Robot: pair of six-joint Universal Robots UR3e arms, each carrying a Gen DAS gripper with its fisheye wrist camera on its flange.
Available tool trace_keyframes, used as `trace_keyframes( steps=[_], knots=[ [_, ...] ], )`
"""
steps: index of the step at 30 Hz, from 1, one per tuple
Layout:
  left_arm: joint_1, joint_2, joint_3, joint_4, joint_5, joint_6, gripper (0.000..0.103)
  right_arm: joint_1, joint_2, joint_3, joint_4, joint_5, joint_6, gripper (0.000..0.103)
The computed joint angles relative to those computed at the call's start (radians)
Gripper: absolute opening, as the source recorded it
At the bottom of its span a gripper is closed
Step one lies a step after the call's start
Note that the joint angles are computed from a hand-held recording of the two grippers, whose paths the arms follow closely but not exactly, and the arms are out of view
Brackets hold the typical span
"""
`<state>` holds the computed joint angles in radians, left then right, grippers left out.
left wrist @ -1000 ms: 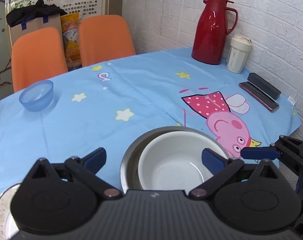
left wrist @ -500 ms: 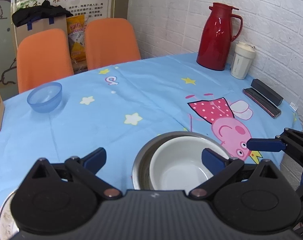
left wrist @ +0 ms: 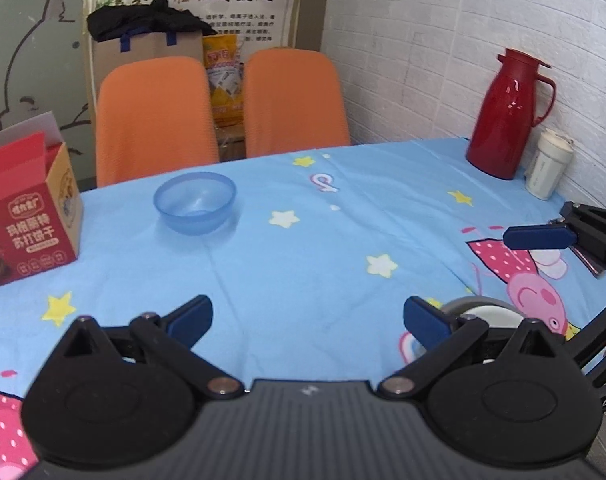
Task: Organize plates and bowls
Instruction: 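Move the left gripper to the blue plastic bowl and grasp its rim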
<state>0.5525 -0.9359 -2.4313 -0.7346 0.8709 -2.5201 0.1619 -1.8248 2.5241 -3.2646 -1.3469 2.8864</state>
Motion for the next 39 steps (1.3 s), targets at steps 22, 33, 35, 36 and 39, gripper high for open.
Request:
trace_keyframes(
  steps=[22,33,35,36,39],
  knots=[
    [-0.26,-1.324,1.153,0.166,0.299,-0.432,0.1,0.137,1.099,-1.422,0.554,-0.039,0.041,0.103],
    [-0.258,-1.369,1.174,0.21,0.286,-0.409,0.087,0.173,1.212,-1.589,0.606,-0.042,0.053,0.103],
    [-0.263,-1.37,1.167,0.229,0.294,-0.395,0.078,0.167,1.235,-1.626,0.618,-0.033,0.057,0.103],
    [-0.267,-1.372,1.16,0.246,0.303,-0.39,0.075,0.164,1.238,-1.631,0.619,-0.025,0.055,0.103],
    [-0.275,-1.371,1.144,0.282,0.325,-0.372,0.064,0.164,1.244,-1.635,0.603,-0.027,0.049,0.103]
  ],
)
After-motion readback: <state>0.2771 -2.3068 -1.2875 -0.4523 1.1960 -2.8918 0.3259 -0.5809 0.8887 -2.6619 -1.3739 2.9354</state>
